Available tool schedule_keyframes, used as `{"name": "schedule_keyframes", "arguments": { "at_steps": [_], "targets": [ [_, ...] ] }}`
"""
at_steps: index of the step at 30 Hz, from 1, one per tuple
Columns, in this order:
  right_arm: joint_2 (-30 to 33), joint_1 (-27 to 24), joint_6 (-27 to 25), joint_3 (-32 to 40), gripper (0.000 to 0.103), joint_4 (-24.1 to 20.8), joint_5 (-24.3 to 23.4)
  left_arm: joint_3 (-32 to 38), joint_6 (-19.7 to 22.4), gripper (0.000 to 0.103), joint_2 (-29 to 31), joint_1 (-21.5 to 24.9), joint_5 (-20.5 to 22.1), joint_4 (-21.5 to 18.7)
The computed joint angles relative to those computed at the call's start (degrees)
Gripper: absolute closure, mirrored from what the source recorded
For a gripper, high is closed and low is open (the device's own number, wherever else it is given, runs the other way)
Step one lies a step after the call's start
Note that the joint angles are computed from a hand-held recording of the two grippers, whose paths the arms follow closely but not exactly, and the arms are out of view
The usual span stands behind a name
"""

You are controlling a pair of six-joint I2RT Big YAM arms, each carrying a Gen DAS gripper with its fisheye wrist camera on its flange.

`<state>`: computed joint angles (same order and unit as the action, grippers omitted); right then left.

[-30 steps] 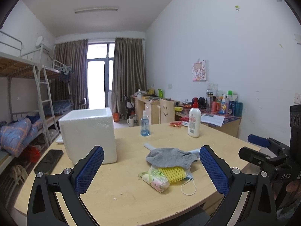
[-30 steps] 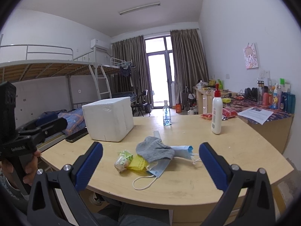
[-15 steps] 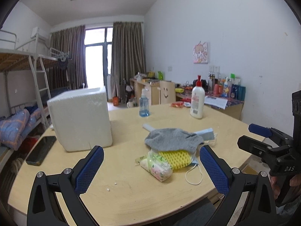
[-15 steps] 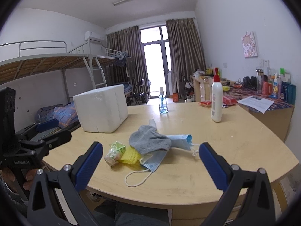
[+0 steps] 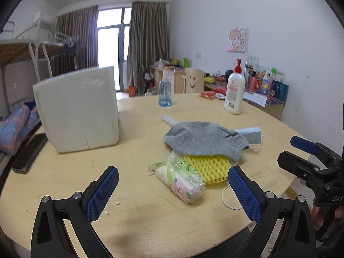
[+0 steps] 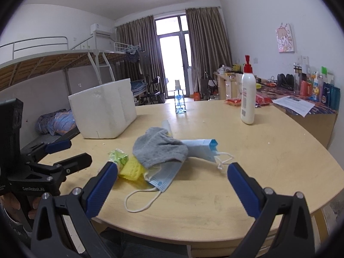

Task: Organize soft objects
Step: 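Reach the left tool to the tissue pack and close on it, then grasp the grey sock with the right tool while the left tool holds the tissue pack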

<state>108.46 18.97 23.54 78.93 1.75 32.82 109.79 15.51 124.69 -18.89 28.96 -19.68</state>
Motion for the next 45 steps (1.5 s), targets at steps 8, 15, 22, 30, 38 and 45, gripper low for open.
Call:
{"name": "schedule_keyframes", "arguments": {
  "at_steps": [8, 15, 22, 30, 38, 45],
  "targets": [
    [1.23, -0.9, 0.28, 1.53, 0.0, -1.22, -2.58, 6.73, 0.72, 0.009, 4.29, -1.11, -2.49, -7.55],
    [2.49, -1.6, 0.49, 3.18, 0.0, -2.43, -4.57, 12.23, 1.24, 0.031, 7.63, -1.79, -5.07, -13.21],
    [3.28, -2.09, -0.01, 4.28, 0.0, -2.71, -6.1, 18.35, -0.08, 0.053, 10.74, -1.76, -5.64, -18.83],
    [4.89, -2.47, -0.98, 7.06, 0.0, -4.36, -7.81, 17.91, 0.21, 0.068, 10.63, -1.24, -6.14, -17.94],
    [7.8, -3.1, -1.26, 12.54, 0.0, -8.49, -11.15, 19.34, -0.31, 0.069, 11.68, -0.38, -5.15, -17.13],
    [10.73, -3.55, -1.65, 19.12, 0.0, -14.69, -12.09, 19.77, 0.61, 0.069, 12.19, 0.14, -5.02, -15.94]
  ]
}}
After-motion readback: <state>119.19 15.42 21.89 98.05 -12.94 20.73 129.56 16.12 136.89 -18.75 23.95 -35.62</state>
